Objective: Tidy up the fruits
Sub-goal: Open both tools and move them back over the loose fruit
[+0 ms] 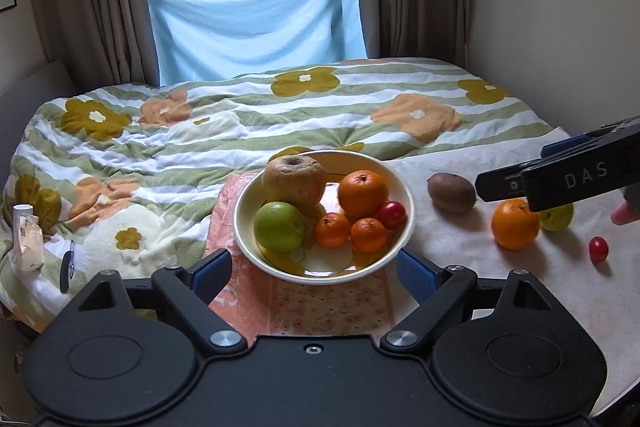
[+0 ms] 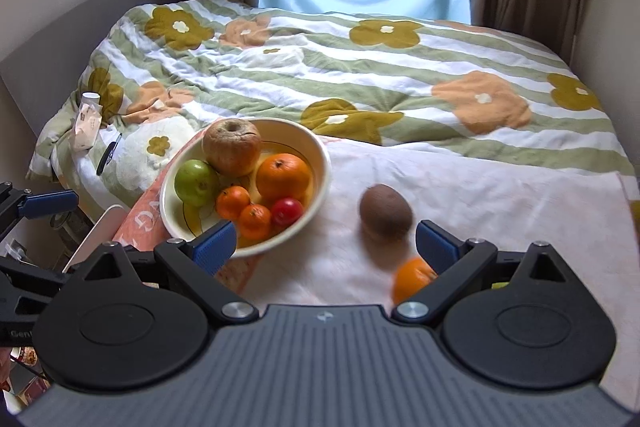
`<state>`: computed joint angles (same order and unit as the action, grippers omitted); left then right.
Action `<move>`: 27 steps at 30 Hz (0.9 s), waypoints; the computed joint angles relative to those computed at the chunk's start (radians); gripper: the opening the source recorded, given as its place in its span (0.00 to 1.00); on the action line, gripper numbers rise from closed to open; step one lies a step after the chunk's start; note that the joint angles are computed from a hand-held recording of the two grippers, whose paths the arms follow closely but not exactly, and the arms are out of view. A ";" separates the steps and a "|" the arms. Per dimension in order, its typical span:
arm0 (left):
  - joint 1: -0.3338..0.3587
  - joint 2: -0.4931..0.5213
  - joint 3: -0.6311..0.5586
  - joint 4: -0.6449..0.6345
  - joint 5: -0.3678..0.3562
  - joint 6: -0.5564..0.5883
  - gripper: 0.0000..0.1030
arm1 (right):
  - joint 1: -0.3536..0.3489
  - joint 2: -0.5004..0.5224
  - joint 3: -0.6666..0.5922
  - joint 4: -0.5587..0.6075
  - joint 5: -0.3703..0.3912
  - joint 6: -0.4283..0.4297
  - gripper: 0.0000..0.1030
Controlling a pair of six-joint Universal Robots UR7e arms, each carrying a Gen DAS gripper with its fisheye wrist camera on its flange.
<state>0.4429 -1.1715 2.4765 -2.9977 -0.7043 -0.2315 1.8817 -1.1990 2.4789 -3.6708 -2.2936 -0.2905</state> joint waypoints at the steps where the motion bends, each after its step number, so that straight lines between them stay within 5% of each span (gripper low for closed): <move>1: -0.015 -0.002 0.004 0.012 0.001 -0.021 0.89 | 0.002 -0.020 0.016 -0.002 -0.005 -0.001 1.00; 15: -0.224 0.095 -0.002 0.090 0.002 -0.260 0.89 | -0.070 -0.432 0.225 0.120 0.004 -0.081 1.00; 27: -0.179 0.348 -0.143 -0.069 -0.108 -0.121 0.89 | -0.355 -0.773 0.325 0.287 0.163 -0.250 1.00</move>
